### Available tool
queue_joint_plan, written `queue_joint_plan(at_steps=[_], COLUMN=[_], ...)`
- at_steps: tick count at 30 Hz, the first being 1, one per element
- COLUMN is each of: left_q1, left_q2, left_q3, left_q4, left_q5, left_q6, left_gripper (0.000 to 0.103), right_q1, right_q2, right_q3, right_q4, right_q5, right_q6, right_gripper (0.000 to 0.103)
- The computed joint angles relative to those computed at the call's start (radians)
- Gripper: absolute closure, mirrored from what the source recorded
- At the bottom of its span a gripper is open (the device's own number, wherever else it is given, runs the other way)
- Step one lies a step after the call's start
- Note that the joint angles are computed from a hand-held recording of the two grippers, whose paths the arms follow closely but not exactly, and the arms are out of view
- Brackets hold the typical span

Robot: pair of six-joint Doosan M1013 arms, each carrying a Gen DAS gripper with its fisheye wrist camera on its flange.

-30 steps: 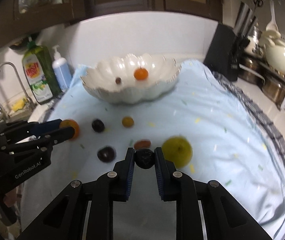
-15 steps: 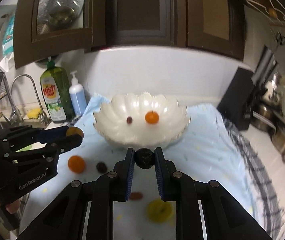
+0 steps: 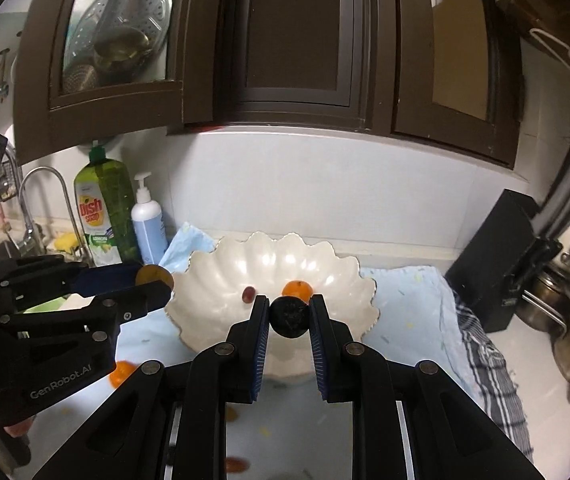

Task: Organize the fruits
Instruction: 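Carry the brown fruit and dark plum into the bowl and open both grippers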

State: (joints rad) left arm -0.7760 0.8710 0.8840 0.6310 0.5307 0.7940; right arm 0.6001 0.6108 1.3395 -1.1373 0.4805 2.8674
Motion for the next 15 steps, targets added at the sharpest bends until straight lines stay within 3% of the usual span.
queue_joint_plan(at_steps=[6,15], left_q1=[0.012,0.034], left_q2=[0.087,0.24], left_q3=[-0.158,-0.429], left_q4=[-0.078,-0.243], left_q5=[0.097,0.279], left_q6=[0.084,0.237], left_gripper=[0.076,0.076], right_q1=[-0.036,-0.086], right_q2=[0.043,0.125], right_q3=[-0.063,-0.173], right_q4=[0.118,0.422], right_q5=[-0.029,-0.039], right_q6=[-0.151,-0.448], right_gripper=[0.081,0.081])
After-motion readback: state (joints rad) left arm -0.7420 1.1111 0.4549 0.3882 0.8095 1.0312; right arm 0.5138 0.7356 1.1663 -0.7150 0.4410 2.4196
